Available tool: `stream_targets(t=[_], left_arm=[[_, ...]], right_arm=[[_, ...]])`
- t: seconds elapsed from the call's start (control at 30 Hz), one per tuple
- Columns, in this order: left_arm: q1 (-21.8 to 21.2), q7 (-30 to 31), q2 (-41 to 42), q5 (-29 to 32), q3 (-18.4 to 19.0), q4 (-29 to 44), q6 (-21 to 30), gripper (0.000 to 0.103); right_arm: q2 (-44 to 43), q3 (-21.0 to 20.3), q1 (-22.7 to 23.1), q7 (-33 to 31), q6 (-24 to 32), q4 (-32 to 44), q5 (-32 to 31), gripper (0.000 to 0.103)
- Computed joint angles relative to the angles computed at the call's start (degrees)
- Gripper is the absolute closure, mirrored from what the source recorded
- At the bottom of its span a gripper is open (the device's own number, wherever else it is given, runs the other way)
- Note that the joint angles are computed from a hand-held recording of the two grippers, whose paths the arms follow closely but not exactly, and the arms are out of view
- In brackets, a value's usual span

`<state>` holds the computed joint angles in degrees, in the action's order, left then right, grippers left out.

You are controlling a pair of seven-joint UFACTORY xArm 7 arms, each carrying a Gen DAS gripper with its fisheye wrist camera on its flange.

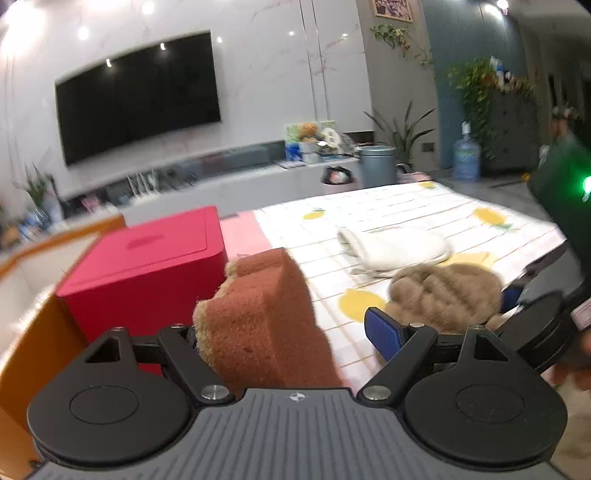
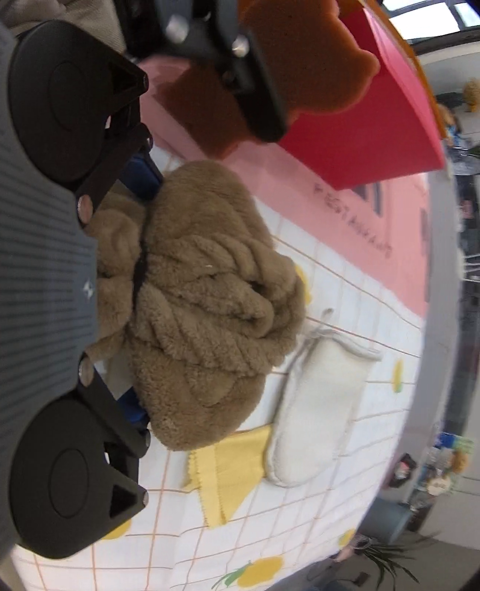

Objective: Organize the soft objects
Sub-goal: 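Carry the sponge and plush toy toward the orange shoebox with both tools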

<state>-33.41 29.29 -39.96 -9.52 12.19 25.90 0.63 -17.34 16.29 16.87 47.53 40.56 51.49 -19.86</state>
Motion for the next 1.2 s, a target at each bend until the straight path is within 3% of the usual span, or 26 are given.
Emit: stream_targets(t=[0.07, 0.17, 0.3, 0.43, 0.5, 0.63, 0.67, 0.87, 1.1, 1.2], left_arm=[[3.14, -1.78, -0.4, 0.59, -3.16, -1.53, -0.78, 0.026], [0.06, -2.36, -1.6, -0.85, -0.08, -1.42, 2.74, 0.052], [-0.86, -1.36, -1.4, -2.36, 1.33, -1.33, 2.42, 0.065], [5.02, -4.23, -1.24, -0.92, -4.76, -1.69, 2.07, 0.067], [5.33, -4.15, -2.44, 0.09, -5.16, -2.46, 2.65, 0.067], [4.7, -2.44, -5.18, 1.95, -4.87, -4.67, 2.48, 0.067], [4.81, -2.48, -5.74, 2.17, -5.15, -5.06, 2.81, 0.067], [7.63, -4.97, -5.07, 5.01, -10.02, -6.19, 0.28, 0.067], [5.67, -5.21, -1.39, 5.28, -10.83, 1.49, 9.65, 0.067], [1.34, -3.45, 2.6, 1.26, -7.66, 7.7, 13.68, 0.067]], right_arm=[[-0.4, 0.35, -0.25, 0.91, -0.72, -0.64, -0.99, 0.002], [-0.36, 0.28, -0.04, 0.52, -0.54, -0.47, -0.67, 0.002], [0.11, 0.05, 0.31, -0.29, 1.2, 0.84, 0.41, 0.003], [1.32, 0.11, 0.63, 0.18, 4.44, 3.19, 1.36, 0.01], [1.49, 0.26, 0.94, 0.93, 6.28, 4.13, 1.63, 0.015], [0.96, 0.68, 1.75, 2.2, 8.93, 5.06, 1.58, 0.044], [0.92, 0.68, 2.02, 1.88, 9.4, 5.3, 1.71, 0.047], [0.34, 1.18, 2.43, 4.22, 11.06, 5.38, 1.44, 0.053], [-4.18, 0.91, 2.13, 6.99, 14.32, 3.84, 1.35, 0.055], [-8.28, 1.08, 0.24, 9.39, 14.21, 2.63, 1.19, 0.055]])
